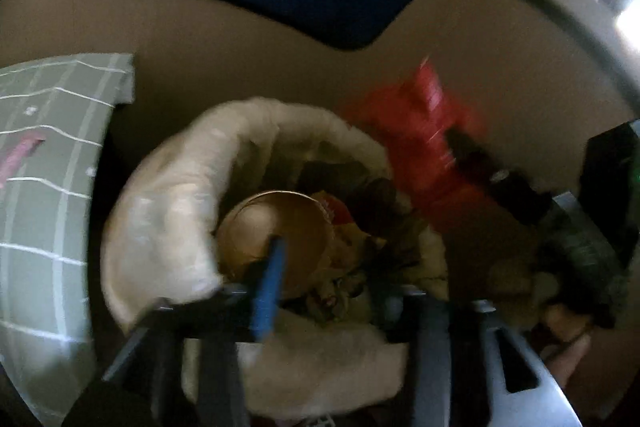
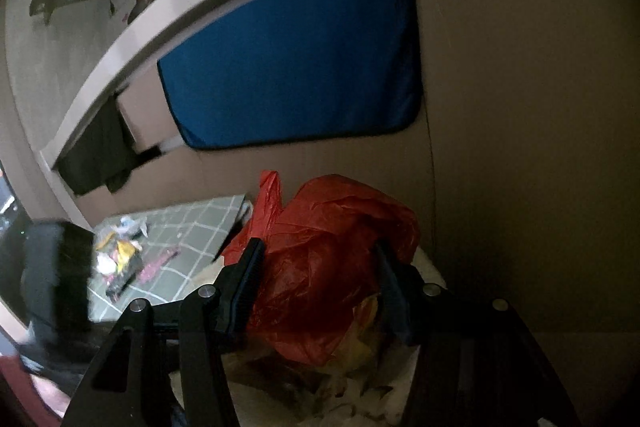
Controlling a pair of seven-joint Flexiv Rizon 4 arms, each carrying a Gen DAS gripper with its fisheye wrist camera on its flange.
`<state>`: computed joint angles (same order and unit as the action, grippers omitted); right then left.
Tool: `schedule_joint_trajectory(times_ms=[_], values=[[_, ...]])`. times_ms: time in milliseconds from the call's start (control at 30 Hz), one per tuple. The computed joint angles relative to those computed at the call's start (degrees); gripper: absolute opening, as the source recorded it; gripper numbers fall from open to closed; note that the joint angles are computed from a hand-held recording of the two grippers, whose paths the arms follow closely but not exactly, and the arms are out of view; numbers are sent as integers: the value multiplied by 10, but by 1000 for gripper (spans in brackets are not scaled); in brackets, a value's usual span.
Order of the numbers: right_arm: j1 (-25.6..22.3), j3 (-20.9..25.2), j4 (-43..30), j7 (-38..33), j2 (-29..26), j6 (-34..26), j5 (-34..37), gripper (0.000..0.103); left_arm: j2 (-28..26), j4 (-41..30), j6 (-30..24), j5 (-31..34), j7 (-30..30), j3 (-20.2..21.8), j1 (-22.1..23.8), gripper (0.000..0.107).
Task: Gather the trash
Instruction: 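Open both grippers to drop the cup and red bag into the bin, then move both grippers back over the table toward the remaining trash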
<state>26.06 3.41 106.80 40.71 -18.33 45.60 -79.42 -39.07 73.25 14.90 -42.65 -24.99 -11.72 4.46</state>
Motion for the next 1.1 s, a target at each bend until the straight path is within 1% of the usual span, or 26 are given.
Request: schedule_joint_trajectory(times_ms=[67, 133, 200, 233, 267, 333, 467, 500, 600, 700, 800, 900, 1033, 1100], values=[[-3, 0, -9, -16, -13, 15, 15, 52, 2, -6, -6, -11, -8, 1, 12, 47], [-1, 1, -18, -47, -26, 19, 45, 52, 2, -11, -2, -24, -19, 3, 22, 47], [4, 1, -29, -86, -40, 20, 83, 54, 8, -5, 24, -42, -18, 4, 32, 47], [8, 0, -32, -98, -45, 20, 96, 57, 14, 4, 42, -53, -10, 4, 36, 47], [13, -3, -33, -103, -49, 19, 104, 58, 23, 17, 71, -67, 4, 4, 40, 47], [24, -8, -38, -113, -55, 8, 121, 63, 32, 29, 107, -83, 20, 4, 45, 47], [39, -16, -36, -106, -52, -6, 119, 66, 44, 46, 159, -109, 47, 4, 58, 47], [42, -15, -36, -107, -51, -13, 120, 66, 48, 52, 167, -114, 51, 3, 59, 47], [52, -14, -41, -112, -45, -33, 117, 66, 42, 40, 171, -118, 55, 4, 71, 47], [57, -15, -56, -117, -44, -37, 102, 66, 48, 43, 197, -138, 73, 4, 86, 47], [62, -15, -89, -145, -51, -43, 97, 66, 47, 43, 237, -170, 91, 0, 96, 47], [76, -24, -137, -186, -70, -46, 78, 66, 36, 22, 268, -187, 84, -1, 109, 47], [103, -48, -226, -246, -113, -56, 52, 66, 5, -31, 312, -188, 52, -4, 124, 47], [116, -61, -276, -280, -142, -66, 61, 66, -22, -74, 333, -178, 23, -7, 132, 47]])
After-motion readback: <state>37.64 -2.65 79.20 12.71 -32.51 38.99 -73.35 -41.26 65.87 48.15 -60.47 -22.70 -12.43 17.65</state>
